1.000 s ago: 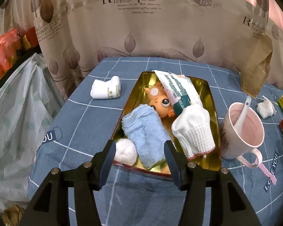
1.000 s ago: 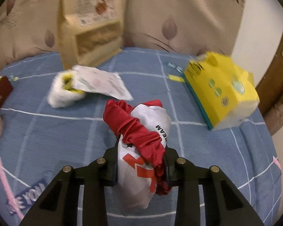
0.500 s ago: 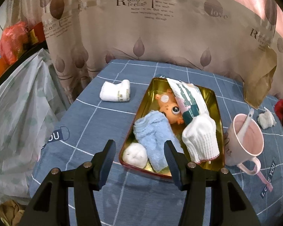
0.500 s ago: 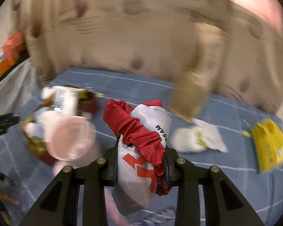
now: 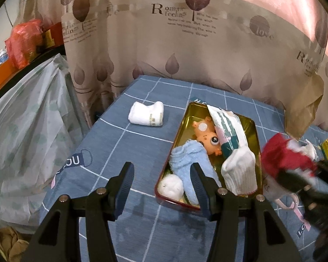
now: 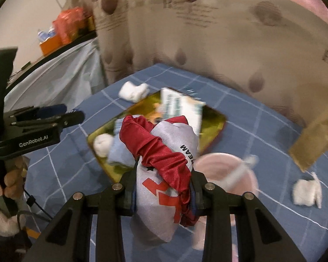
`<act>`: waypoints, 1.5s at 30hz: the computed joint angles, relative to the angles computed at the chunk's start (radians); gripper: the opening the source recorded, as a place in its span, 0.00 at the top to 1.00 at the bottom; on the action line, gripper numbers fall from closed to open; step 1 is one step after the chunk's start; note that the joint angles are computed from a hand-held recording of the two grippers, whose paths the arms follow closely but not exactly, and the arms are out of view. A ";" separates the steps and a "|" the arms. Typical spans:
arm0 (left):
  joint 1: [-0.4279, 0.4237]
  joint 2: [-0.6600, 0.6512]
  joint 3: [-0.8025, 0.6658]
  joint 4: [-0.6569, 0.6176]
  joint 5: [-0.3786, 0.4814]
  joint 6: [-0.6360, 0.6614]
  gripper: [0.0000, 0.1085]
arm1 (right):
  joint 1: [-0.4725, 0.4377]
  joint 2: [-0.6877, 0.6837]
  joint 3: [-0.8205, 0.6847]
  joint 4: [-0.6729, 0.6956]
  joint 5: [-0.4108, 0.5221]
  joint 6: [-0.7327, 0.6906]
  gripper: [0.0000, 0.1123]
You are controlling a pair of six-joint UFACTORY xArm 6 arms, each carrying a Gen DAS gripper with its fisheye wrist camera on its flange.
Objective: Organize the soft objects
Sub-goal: 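Carry the white-red bag into the tin and open the right gripper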
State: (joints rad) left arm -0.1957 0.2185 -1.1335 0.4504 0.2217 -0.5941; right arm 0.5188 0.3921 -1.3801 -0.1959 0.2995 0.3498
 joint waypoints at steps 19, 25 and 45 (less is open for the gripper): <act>0.019 0.012 0.005 -0.098 -0.018 0.067 0.50 | 0.053 0.254 -0.256 -0.032 0.128 0.014 0.73; 0.017 0.018 0.005 -0.098 -0.021 0.068 0.50 | 0.056 0.281 -0.298 -0.121 0.159 0.072 0.72; 0.014 0.017 0.005 -0.086 -0.028 0.053 0.50 | 0.037 0.091 -0.126 -0.221 0.064 0.220 0.26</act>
State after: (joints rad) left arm -0.1821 0.2358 -1.1285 0.3646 0.1934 -0.5407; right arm 0.5555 0.4827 -1.5056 -0.4167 0.3636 0.5702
